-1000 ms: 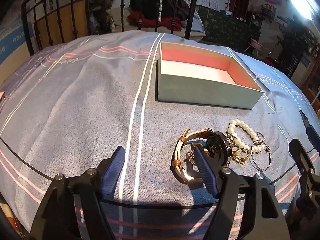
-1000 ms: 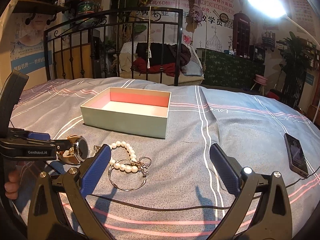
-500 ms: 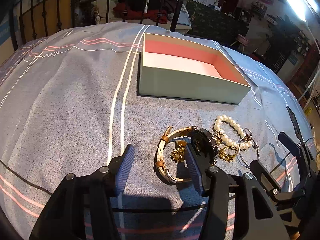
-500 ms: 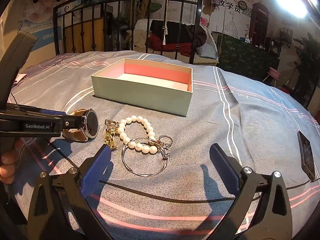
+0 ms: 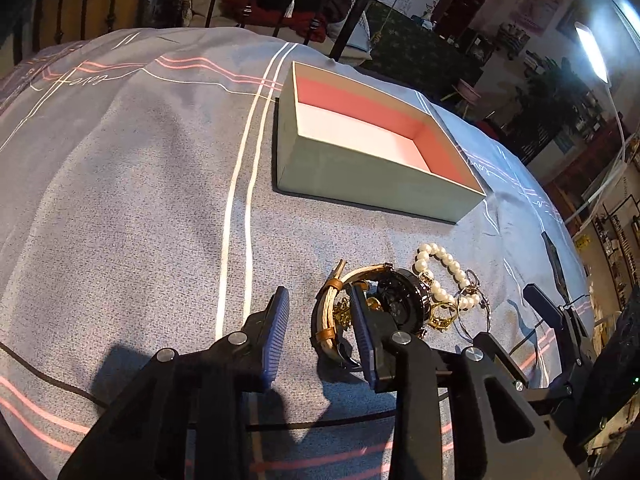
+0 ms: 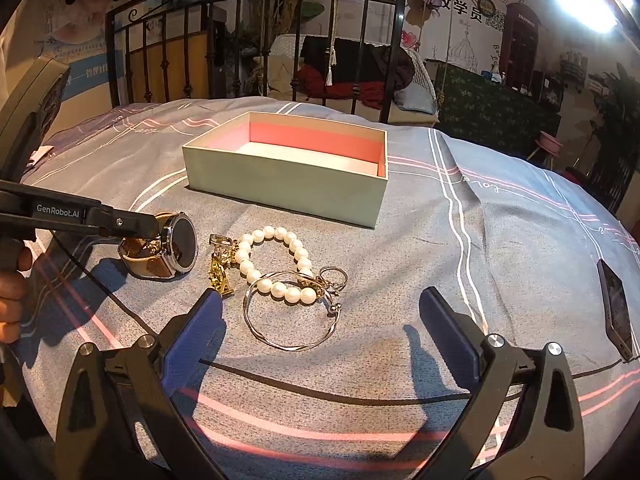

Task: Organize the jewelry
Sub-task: 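Grasp the tan-strap watch with the left tool while the right tool grasps the gold bangle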

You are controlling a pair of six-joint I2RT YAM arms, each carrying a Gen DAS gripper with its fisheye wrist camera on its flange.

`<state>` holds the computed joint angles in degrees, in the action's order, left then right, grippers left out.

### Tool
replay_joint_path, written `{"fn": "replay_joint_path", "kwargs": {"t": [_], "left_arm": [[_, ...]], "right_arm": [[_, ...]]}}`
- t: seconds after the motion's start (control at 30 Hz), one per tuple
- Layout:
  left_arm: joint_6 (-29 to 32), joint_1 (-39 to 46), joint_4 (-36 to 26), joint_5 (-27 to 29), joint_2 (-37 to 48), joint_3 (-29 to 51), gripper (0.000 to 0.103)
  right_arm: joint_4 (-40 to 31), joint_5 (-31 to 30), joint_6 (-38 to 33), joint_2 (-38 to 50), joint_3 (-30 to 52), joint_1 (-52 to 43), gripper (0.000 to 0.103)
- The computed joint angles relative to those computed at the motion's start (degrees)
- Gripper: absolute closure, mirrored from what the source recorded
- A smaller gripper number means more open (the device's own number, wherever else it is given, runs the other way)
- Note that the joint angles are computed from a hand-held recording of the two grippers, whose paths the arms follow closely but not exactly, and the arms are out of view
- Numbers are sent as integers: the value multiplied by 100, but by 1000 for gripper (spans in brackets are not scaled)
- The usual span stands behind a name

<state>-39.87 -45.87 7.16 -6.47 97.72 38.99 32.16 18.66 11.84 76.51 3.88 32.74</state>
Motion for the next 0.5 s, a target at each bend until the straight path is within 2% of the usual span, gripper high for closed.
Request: {"fn": "replay_joint_path", "kwargs": {"t": [0.07,0.17,0.27,0.5], "left_arm": [[162,-115,-118,-151,61,99,74],[403,-325,-322,-260,186,322,88],[557,-543,-452,-553,222,436,90],[581,-422,61,-340,-363,-14,91]], "right_arm": [[10,20,12,31,6,24,6],[94,5,5,71,-16,5,6],[228,-18,12,204,-21,-2,6],[316,-9,51,300,-43,46,6]]}}
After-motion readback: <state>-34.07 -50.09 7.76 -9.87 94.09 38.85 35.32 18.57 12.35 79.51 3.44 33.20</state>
